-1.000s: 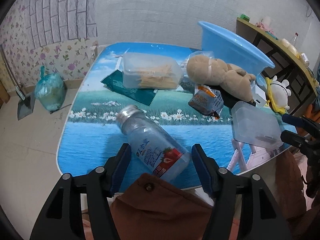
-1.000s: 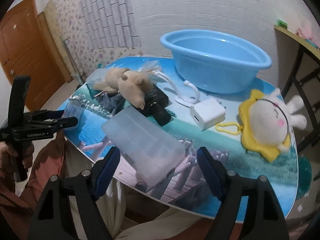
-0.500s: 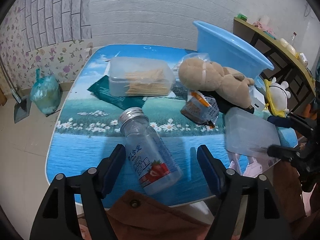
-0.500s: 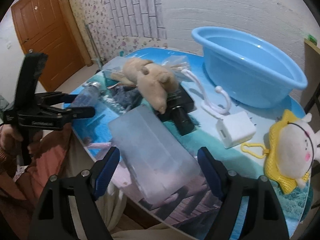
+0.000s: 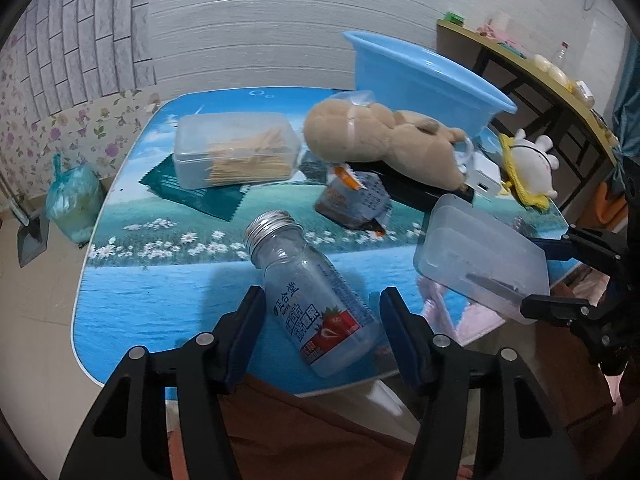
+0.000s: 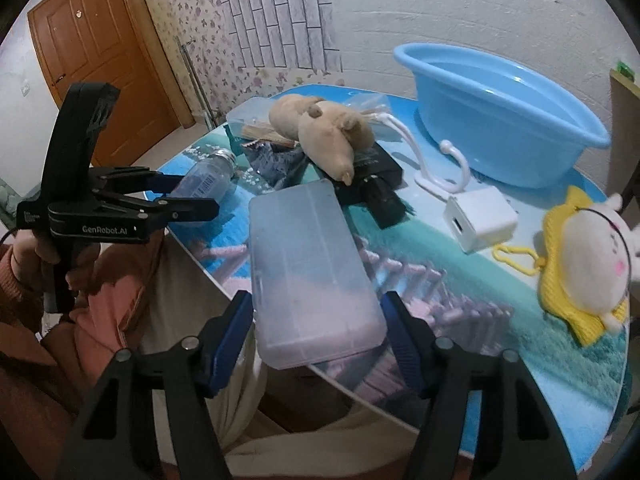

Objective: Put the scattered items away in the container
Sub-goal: 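Grasp the strawberry-label glass jar with left while right moves to the clear plastic case, then lift the glass jar with left while right grasps the clear plastic case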

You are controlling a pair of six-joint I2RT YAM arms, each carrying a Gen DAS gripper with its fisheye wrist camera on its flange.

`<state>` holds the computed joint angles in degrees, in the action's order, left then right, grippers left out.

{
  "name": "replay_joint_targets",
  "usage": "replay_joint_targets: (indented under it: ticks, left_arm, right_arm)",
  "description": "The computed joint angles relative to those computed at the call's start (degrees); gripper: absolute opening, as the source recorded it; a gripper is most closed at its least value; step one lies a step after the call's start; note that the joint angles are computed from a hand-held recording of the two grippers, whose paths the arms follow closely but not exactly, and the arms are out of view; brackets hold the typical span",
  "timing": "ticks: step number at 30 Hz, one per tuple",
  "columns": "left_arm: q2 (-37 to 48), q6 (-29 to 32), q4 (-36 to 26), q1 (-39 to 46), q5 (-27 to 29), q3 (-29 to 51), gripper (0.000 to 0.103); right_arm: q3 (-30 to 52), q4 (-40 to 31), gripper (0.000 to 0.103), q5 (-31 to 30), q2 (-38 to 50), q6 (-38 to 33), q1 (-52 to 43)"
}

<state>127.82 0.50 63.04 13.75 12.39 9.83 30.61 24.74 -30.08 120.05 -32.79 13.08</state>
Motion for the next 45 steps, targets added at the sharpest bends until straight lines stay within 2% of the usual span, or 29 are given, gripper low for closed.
replay_joint_targets:
  ticks: [7,12,15,21,27,30,37,39,41,45]
  left_arm:
    - [0.8,0.1,3.7,-4.5,1.0,-2.3,0.059]
    - [0.5,-0.3,3.3,-4.8,0.0,-2.6,0.059]
    - [0.0,0.0,2.6,-3.2,-0.9,-2.8,0.061]
    - [-1.1,1.1,0.6,0.4,-1.4,-2.4,0.061]
    - [0.1,0.4,0.9,-1.9,-3.6,-1.4,0.062]
    - [0.2,0.1,0.4,-3.6,-4.5,-0.7,0.073]
    - [1.9,-0.7,0.7,-7.5,-9.0,1.1,0.087]
    - [2.3,-0.8,0.0,-8.3,-9.9,1.9,0.097]
    - [2.6,-0.8,-0.7,-9.5,-11.0,2.6,0.102]
    - [3.2,-1.2,-0.4,-9.8,-11.4,3.0,0.103]
  right_arm:
    - [-3.0,1.4,0.065,-0.3,-1.2,-0.5,-7.1]
    - [-6.4,8.7,0.065,2.6,-3.0,2.9,-11.4]
    - [-6.8,9.9,0.065,2.5,-4.5,5.0,-13.4]
    - [-4.4,9.8,0.065,5.2,-1.9,7.5,-12.4]
    - [-4.5,10.3,0.065,7.0,-0.4,6.9,-10.9]
    - [-4.7,10.8,0.065,7.3,-0.1,6.7,-10.6]
    - [-3.5,11.9,0.065,9.0,1.9,7.0,-9.1]
    - [-2.8,11.6,0.065,9.3,2.5,7.2,-8.8]
    - [-2.0,10.9,0.065,9.1,2.9,7.4,-8.7]
    - [-0.9,10.0,0.066,8.9,3.8,7.5,-8.4]
